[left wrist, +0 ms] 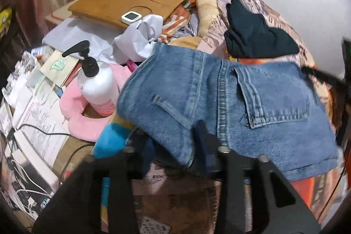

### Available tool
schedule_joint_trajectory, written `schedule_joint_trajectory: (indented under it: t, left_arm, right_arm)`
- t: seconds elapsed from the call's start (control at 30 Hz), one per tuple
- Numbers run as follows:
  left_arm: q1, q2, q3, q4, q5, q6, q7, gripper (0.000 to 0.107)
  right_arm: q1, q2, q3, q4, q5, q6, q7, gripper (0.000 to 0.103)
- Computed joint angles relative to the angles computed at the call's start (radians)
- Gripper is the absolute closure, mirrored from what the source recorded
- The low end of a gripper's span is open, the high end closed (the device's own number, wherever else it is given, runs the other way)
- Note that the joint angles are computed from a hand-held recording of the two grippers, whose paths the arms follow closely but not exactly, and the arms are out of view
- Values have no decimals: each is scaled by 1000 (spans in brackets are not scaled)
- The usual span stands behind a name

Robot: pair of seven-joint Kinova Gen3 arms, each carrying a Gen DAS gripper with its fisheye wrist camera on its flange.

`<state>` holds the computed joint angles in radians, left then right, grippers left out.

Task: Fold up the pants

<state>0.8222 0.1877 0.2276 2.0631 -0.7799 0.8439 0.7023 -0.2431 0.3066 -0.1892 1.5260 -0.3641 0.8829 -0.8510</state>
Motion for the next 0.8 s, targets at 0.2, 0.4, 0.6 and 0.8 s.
schedule_joint_trajectory:
  t: [0.2,0.4,0.6,0.8]
  left_arm:
    - [-106,-84,-8,99,14,-183,-6,62]
    - [-47,-67,-13,51,-14,-26,8,89]
    - [-37,19,32,-41,50,118,-140,88]
    - [8,10,23,-72,114,182,-143,79]
  right_arm:
    - [75,-84,-1,96,-113,66,126,64]
    - [97,-169,47,228,-144,68,186,64]
    - [206,-181,76,233,-238,198,206,56]
    - [212,-209,158,254,-266,90,187,47]
